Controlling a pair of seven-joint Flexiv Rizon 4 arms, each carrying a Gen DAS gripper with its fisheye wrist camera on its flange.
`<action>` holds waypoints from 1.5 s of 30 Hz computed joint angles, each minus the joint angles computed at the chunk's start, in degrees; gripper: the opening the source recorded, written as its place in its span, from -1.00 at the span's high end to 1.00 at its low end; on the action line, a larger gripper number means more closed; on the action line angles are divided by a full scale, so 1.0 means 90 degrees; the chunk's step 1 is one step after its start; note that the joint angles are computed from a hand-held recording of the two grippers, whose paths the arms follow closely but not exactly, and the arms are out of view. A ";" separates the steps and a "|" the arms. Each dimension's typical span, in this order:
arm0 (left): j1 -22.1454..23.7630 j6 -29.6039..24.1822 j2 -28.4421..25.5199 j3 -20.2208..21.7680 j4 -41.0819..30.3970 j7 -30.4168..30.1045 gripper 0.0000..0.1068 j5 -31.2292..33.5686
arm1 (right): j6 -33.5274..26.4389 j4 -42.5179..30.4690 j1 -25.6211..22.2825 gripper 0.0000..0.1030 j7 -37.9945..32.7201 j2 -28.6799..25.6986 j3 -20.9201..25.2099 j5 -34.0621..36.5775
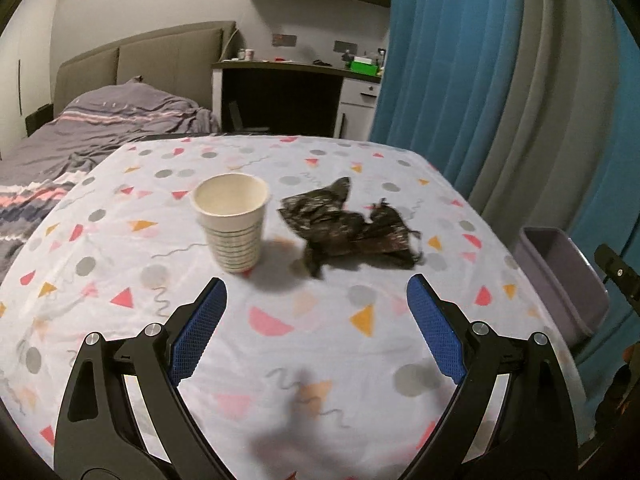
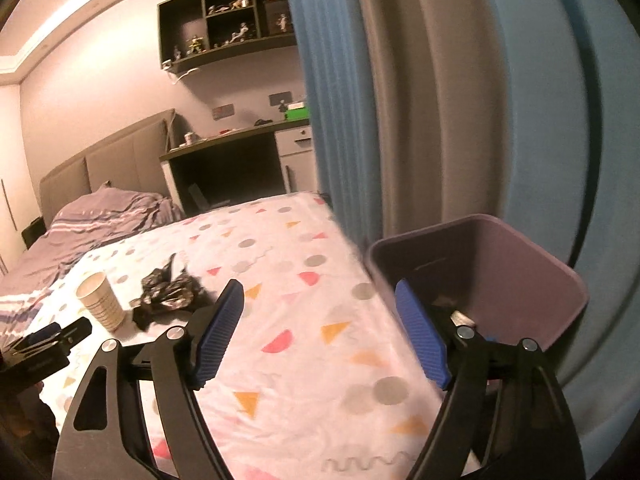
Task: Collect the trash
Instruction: 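Move both open tools back over the black bag and white cup on the bed, then close right tool on the crumpled black plastic bag and lift it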
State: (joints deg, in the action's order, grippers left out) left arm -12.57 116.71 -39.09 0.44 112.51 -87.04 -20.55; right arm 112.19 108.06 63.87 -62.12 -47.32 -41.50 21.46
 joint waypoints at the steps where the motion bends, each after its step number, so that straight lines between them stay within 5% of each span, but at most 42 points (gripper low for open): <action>1: 0.0040 0.0002 0.0001 0.0017 0.0025 -0.0004 -0.69 0.0006 | -0.0043 -0.0042 0.0045 -0.48 0.0003 -0.0025 -0.0015 -0.0009; 12: 0.0536 -0.0112 -0.0075 0.0048 0.0095 -0.0117 -0.69 0.0091 | -0.0587 -0.0841 -0.0136 -0.67 0.0304 -0.0292 0.0399 -0.0873; 21: 0.0579 -0.0091 -0.0182 0.0272 0.0101 -0.0206 -0.69 -0.0090 | -0.1381 -0.2046 -0.0776 -0.71 0.0847 -0.0724 0.1033 -0.2167; 26: 0.0351 0.0025 -0.0207 0.0663 0.0129 -0.0223 -0.69 -0.0680 | -0.2064 -0.3005 -0.1333 -0.71 0.1191 -0.1081 0.1545 -0.2914; 38: 0.0581 0.0203 -0.0213 0.0665 0.0171 -0.0311 -0.69 -0.1151 | -0.3617 -0.4769 -0.2383 -0.71 0.1418 -0.1689 0.3071 -0.4323; 45: 0.0876 0.0249 -0.0220 0.0407 0.0166 -0.0387 -0.69 -0.0792 | -0.4193 -0.5145 -0.2942 -0.17 0.1319 -0.1797 0.4027 -0.4738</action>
